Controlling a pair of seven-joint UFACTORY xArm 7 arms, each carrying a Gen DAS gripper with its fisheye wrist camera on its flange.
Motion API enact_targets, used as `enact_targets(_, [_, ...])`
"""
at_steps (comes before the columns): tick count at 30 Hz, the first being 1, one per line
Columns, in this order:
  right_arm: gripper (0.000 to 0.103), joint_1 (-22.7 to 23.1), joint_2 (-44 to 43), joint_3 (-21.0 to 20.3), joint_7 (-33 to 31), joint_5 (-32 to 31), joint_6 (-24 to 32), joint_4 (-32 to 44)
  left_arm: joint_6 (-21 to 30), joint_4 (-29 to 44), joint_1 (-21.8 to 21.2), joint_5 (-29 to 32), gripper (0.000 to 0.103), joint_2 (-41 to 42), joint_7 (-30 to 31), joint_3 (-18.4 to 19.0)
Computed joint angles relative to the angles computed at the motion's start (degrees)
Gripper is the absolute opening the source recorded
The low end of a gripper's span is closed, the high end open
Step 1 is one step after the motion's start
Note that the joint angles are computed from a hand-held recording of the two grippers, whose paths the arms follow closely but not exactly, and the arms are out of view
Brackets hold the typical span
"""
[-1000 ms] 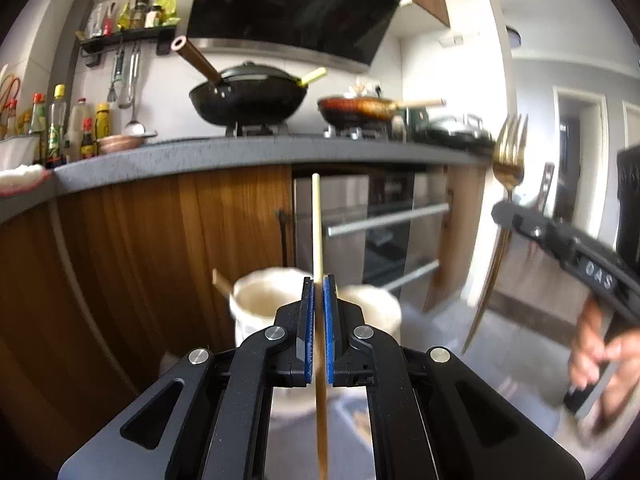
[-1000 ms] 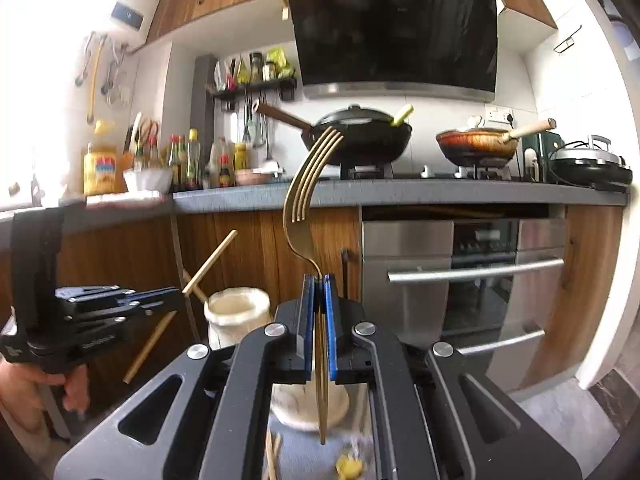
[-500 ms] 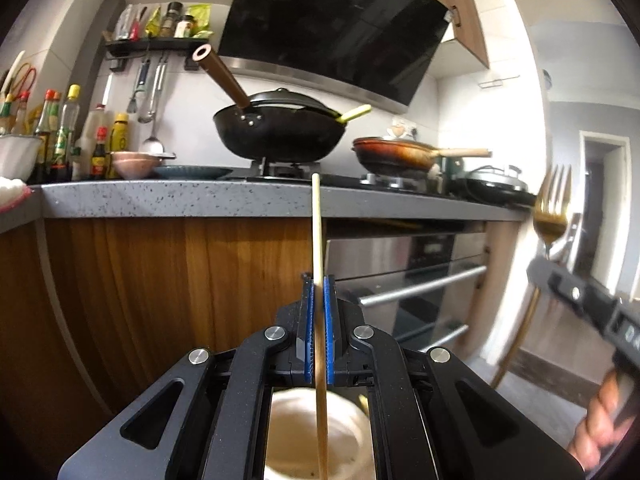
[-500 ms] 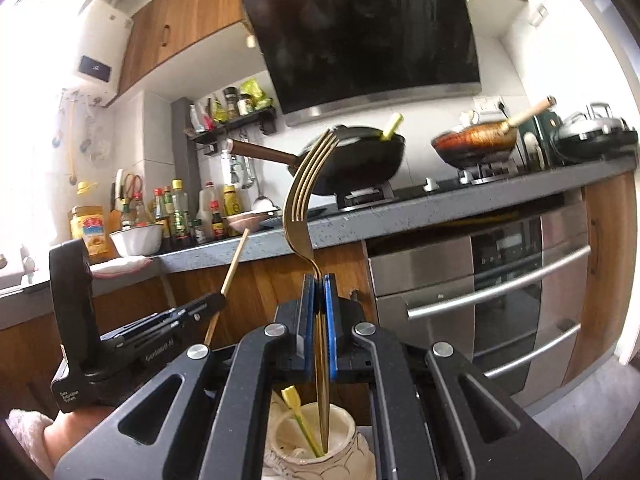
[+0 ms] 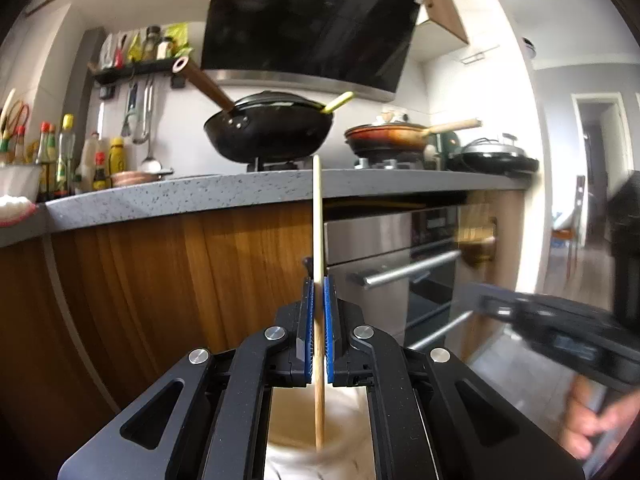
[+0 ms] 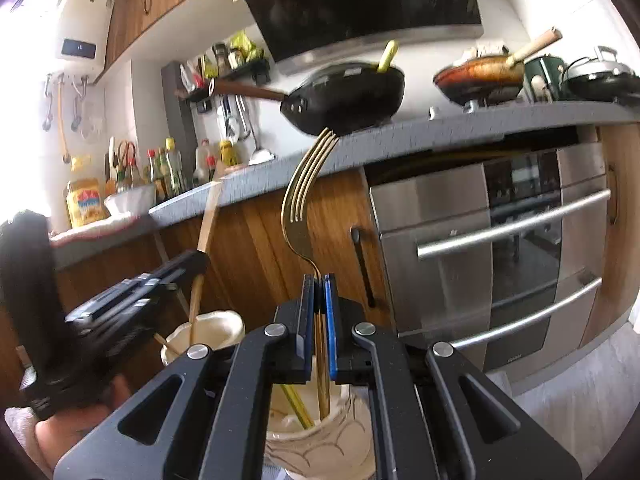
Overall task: Organize utensils
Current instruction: 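Carry the chopstick into the larger pot with the left tool while the right lifts the fork, then release the gold fork into the smaller pot with the right tool while the left tool withdraws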
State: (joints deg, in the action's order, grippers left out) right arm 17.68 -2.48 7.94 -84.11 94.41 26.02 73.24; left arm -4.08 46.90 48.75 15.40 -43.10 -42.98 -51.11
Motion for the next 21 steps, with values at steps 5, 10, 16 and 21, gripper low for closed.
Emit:
enact_targets(5, [0.005, 0.09, 1.07, 0.27, 3.04, -3.92, 0.08, -0.27, 0.57, -2.04, -1.47, 0.38, 0.005, -2.44, -0.15, -0.05])
enact_targets(10, [0.005, 0.02, 1.58, 0.40, 4.02, -5.47, -0.05, -0.40, 0.37, -1.84, -0.28, 0.95, 0.005, -1.59, 0.52, -1.37])
enact_targets(16, [0.005, -0.15, 1.83, 0.42, 4.32, -5.79, 0.01, -0.29, -0.11, -1.38, 0.41, 0.57, 0.012, -0.17, 0.65, -1.68])
enact_targets(21, [0.005, -0.33, 2.46, 0.50, 6.13, -7.28, -0.38, 0.28, 0.77, -0.13, 1.02, 0.90, 0.021, 0.84, 1.10, -1.97])
